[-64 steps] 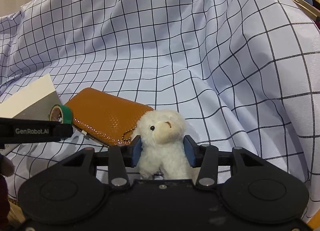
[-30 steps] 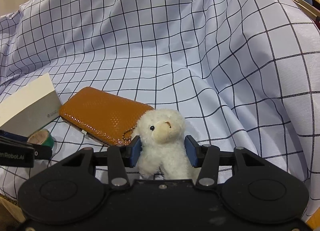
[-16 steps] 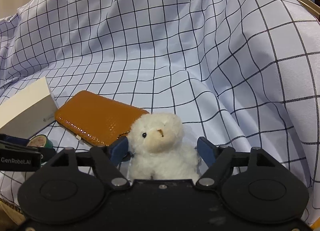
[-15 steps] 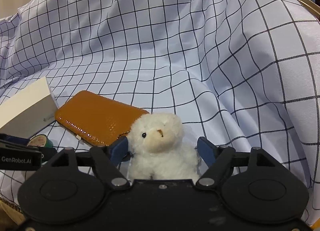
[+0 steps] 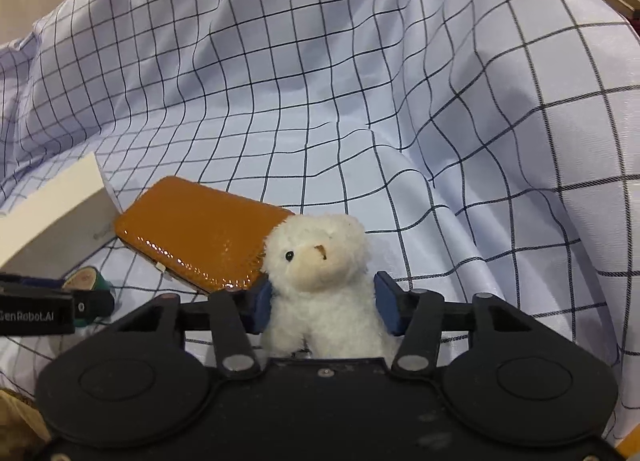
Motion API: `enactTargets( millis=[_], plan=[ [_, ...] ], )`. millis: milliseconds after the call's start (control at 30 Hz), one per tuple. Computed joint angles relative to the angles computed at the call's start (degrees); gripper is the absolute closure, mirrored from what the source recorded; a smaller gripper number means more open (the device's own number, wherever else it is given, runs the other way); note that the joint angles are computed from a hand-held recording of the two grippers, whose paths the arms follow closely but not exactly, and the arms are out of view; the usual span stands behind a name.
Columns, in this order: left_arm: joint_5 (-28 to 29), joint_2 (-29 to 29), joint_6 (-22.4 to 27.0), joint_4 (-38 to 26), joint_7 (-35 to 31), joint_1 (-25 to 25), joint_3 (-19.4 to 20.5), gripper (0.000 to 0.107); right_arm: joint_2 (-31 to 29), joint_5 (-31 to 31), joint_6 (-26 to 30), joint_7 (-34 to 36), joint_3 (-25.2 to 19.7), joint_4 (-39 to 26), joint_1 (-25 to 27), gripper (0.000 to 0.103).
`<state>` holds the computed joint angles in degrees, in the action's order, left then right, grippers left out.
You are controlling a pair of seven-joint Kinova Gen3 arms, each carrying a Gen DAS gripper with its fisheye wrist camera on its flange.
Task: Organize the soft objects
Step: 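Carry the green tape roll with the left tool while the right tool carries the bunny to the basket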
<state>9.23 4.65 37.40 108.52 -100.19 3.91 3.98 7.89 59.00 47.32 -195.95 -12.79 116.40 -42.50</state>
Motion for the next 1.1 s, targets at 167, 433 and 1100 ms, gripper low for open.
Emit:
enactTargets(
  millis=[167, 433, 1100],
  plan=[
    [2.19, -2.87, 0.72, 1.17, -2.09, -0.88, -0.52, 0.06, -1.43, -0.71, 3.37, -0.96, -1.1, -0.84, -1.11, 0.063],
    [6.84, -8.71, 2.53, 4.24, -6.93, -2.24, -3.0, 0.06, -3.24, -0.87, 8.28, -0.94, -3.61, -3.11, -3.53, 0.064],
    [10.04, -26.7, 11.29, 13.2, -11.93, -5.21, -12.93, 0.061, -8.26, 1.51, 21.29, -18.22, -16.17, -3.07, -16.36, 0.064]
  ],
)
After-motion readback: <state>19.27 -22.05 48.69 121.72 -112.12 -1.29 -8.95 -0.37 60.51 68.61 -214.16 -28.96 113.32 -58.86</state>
